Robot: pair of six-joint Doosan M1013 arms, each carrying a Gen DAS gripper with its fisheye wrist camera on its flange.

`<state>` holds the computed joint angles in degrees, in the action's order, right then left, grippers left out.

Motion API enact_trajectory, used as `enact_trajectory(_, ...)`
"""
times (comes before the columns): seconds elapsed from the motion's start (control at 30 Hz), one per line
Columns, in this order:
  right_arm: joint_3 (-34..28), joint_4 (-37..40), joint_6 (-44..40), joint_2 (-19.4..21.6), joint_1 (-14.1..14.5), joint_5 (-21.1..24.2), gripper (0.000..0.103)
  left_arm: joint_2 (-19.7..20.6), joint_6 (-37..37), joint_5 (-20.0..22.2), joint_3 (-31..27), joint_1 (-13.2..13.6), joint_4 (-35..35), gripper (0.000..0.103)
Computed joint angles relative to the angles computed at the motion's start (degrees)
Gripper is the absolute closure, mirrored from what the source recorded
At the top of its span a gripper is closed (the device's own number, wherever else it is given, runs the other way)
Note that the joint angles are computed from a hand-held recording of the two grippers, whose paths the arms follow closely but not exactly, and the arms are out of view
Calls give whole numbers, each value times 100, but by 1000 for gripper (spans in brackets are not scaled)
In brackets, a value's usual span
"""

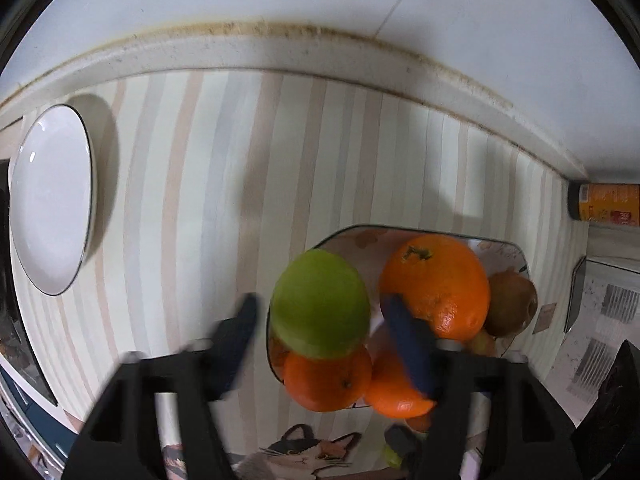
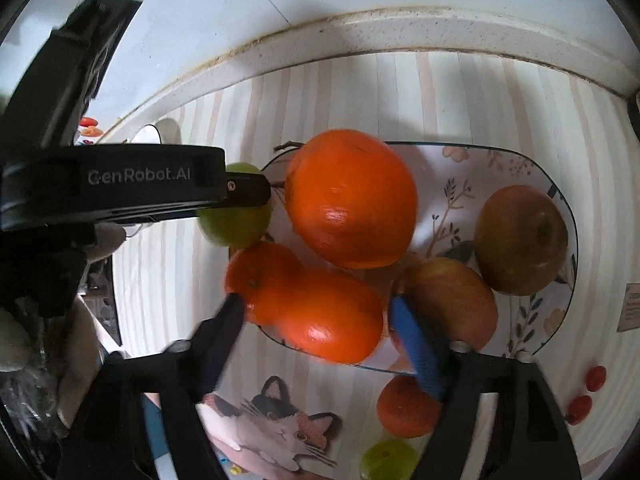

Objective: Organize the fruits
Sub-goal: 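Carry the green apple and tangerine onto the floral plate while both grippers open, then lift both open grippers back from the floral plate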

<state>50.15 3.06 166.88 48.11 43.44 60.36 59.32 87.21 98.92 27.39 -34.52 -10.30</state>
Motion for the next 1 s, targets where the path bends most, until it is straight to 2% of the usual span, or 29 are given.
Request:
enact_trajectory(0.03, -92, -85, 11, 26, 12, 185, 10, -66, 19, -116, 84, 0, 33, 13)
enact_trajectory(0.17, -211, -335, 105, 12, 53, 610, 9, -281, 50, -416, 356, 26, 91, 12)
enact_trajectory(0.33, -374, -780, 317, 8, 135, 1303, 7, -750, 145, -1025, 1115, 9, 366, 11)
enact_trajectory(0.4, -335, -907, 404, -13, 168, 1436, 7, -901, 130, -1186, 1368, -17, 551, 11)
enact_trajectory(0.53, -71, -1063, 654, -176, 231, 1545, 7, -1395, 139, -1849, 2146, -82, 947, 11)
enact_trajectory(0.7, 98, -1240, 825, -312, 361, 1659, 7, -1907, 76, -2477, 2879, -116, 1008, 11)
enact_trajectory(1.0, -184, -1887, 1032, -387, 732, 2258, 7, -2750, -9, -3474, 3961, -222, 1008, 11)
